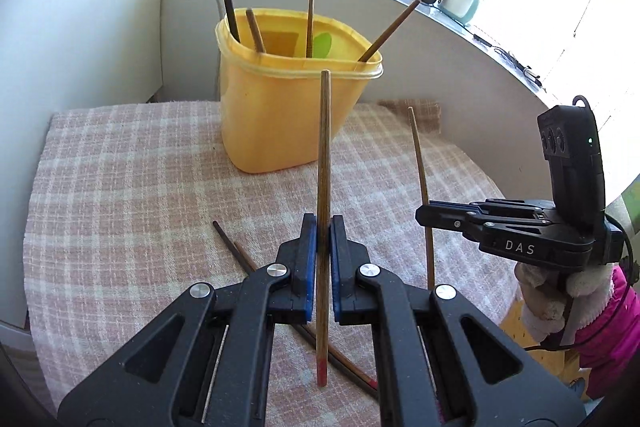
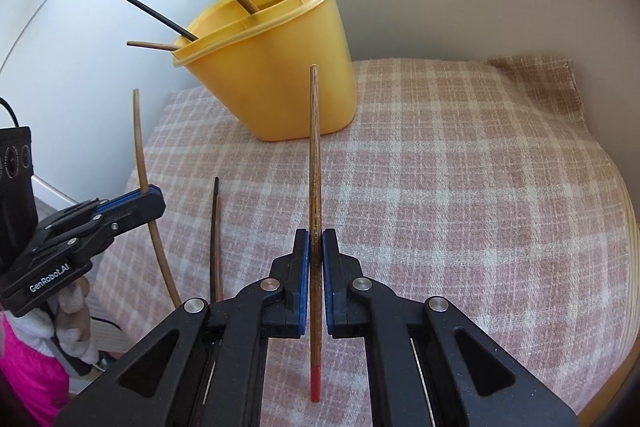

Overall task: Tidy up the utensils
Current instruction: 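Lift both chopsticks upright and lower them into the yellow container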

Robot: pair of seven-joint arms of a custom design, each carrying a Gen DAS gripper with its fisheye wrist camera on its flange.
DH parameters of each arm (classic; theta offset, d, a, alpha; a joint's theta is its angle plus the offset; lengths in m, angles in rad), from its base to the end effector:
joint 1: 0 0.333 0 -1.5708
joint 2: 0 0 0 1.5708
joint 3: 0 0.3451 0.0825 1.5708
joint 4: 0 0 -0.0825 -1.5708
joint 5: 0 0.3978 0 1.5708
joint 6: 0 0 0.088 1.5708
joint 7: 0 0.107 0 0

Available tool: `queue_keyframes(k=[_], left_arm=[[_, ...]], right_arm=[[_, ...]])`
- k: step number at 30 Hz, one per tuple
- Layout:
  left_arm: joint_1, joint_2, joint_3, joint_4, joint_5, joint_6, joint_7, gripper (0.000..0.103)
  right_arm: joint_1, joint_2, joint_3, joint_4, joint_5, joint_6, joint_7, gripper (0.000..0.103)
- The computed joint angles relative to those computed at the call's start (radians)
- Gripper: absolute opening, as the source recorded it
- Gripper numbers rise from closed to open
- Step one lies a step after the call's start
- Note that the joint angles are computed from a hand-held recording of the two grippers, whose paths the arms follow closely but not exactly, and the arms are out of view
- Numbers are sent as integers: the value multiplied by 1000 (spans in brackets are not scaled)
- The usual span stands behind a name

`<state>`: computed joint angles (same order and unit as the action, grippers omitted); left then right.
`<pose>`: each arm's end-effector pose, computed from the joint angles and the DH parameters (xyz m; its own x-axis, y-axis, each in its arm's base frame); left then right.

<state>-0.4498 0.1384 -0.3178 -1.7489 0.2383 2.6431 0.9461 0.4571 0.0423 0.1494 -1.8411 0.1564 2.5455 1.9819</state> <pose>0.4861 -0.4588 0.6044 -0.3631 -0.8985 0.2469 -0.7460 0.1215 -0.6548 0.5246 0.3594 0.6003 0.1914 -0.9036 -0.3832 -0.8699 0.0247 -0.4926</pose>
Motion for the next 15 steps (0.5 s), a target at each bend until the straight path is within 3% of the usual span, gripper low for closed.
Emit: queue_keyframes(k=[15], left_arm=[[11, -35, 28, 26, 151, 127, -123, 4]], right_arm=[[-9, -58, 6, -34, -334, 191, 241, 5]])
